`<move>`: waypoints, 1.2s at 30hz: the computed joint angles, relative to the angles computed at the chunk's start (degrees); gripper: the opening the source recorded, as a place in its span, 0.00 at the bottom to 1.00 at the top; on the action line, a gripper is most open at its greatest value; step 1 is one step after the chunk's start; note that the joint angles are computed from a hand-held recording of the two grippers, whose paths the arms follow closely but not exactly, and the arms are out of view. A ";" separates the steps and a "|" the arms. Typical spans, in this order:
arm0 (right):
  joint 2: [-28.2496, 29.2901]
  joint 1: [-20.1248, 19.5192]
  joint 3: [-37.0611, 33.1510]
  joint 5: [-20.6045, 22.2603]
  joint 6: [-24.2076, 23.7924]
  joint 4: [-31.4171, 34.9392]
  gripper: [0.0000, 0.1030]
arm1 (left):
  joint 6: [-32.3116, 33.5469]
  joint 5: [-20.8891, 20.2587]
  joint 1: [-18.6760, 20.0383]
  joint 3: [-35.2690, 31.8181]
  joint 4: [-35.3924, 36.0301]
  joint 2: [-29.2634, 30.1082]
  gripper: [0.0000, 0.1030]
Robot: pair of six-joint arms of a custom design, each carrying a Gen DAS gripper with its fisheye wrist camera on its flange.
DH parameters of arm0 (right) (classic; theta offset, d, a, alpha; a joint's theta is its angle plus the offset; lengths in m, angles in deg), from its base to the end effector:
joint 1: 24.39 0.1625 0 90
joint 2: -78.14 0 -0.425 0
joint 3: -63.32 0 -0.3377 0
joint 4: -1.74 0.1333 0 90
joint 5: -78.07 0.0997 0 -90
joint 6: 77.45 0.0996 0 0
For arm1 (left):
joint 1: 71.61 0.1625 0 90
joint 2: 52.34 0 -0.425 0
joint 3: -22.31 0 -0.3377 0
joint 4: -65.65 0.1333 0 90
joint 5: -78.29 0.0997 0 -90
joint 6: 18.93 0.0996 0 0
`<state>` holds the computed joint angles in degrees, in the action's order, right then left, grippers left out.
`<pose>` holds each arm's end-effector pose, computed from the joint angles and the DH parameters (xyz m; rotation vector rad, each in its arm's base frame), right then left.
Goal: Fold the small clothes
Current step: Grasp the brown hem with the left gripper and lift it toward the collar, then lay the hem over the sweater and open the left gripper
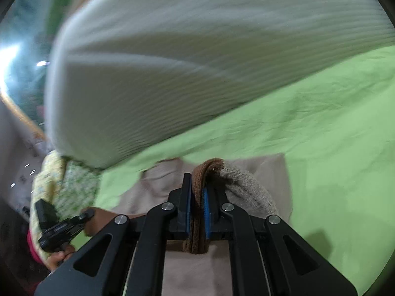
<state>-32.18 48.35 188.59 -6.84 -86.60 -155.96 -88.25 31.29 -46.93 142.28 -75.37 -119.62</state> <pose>0.0414 -0.3459 0.4932 -0.1318 -2.7023 1.3332 -0.3397 -0.3776 0.2102 -0.0778 2.6660 -0.9544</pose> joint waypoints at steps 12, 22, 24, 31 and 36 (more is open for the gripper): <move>-2.77 -4.39 1.39 0.24 0.15 -2.01 0.49 | -8.15 4.26 -0.79 2.77 5.86 -3.98 0.67; -7.26 -0.62 8.41 -8.96 -12.42 -4.74 0.50 | -13.42 0.96 -6.27 1.42 25.05 -1.82 0.72; -5.13 2.38 8.98 -13.30 -13.44 -7.07 0.50 | -12.10 1.32 -5.57 -0.07 27.53 -0.17 0.72; 3.18 6.76 5.21 -20.63 -17.82 -12.97 0.50 | -5.81 5.45 -1.24 -5.66 32.61 4.47 0.69; 10.71 9.37 1.04 -26.41 -20.50 -15.18 0.48 | -1.83 5.79 2.09 -8.60 33.69 7.30 0.30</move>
<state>-21.46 57.72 189.63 -33.25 -107.09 -171.13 -90.09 37.07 -44.84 133.69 -41.68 -112.32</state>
